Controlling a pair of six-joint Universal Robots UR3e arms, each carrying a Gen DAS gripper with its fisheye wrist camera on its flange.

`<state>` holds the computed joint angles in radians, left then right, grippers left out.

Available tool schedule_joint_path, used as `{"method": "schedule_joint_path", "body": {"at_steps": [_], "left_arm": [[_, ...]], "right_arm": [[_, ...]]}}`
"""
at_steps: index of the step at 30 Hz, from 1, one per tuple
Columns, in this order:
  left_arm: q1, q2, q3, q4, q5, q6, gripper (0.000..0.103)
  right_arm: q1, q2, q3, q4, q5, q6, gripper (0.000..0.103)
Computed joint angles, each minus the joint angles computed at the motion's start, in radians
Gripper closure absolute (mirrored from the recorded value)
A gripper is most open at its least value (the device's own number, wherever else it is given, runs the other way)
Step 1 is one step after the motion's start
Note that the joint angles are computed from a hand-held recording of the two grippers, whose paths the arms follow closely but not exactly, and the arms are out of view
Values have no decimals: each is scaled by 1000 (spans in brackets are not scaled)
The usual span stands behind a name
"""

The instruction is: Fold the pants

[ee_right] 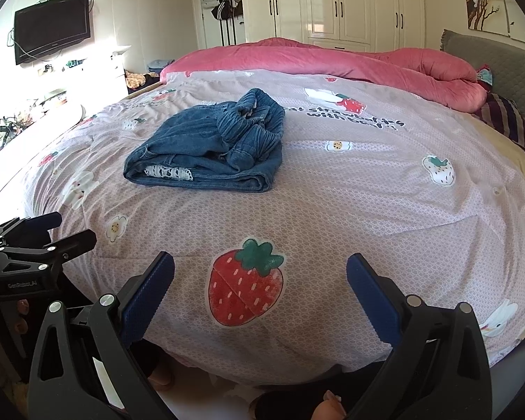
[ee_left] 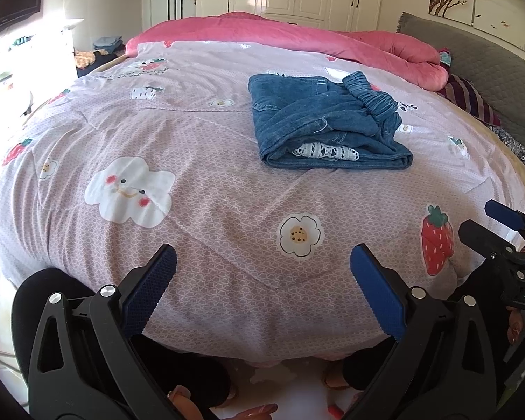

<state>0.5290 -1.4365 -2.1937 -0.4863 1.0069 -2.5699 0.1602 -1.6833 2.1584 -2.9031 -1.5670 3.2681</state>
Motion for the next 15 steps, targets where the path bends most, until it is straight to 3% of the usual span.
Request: {"method": "schedule_joint_path", "body": {"at_steps": [6,15], "left_arm": [[-11,-11,17,-21,2,2,9],[-63,-34,37,28,94,-29,9]], "right_arm": [[-7,9,-2,5,-1,-3,5],[-30,12,9,-4,9,-3,5]]}}
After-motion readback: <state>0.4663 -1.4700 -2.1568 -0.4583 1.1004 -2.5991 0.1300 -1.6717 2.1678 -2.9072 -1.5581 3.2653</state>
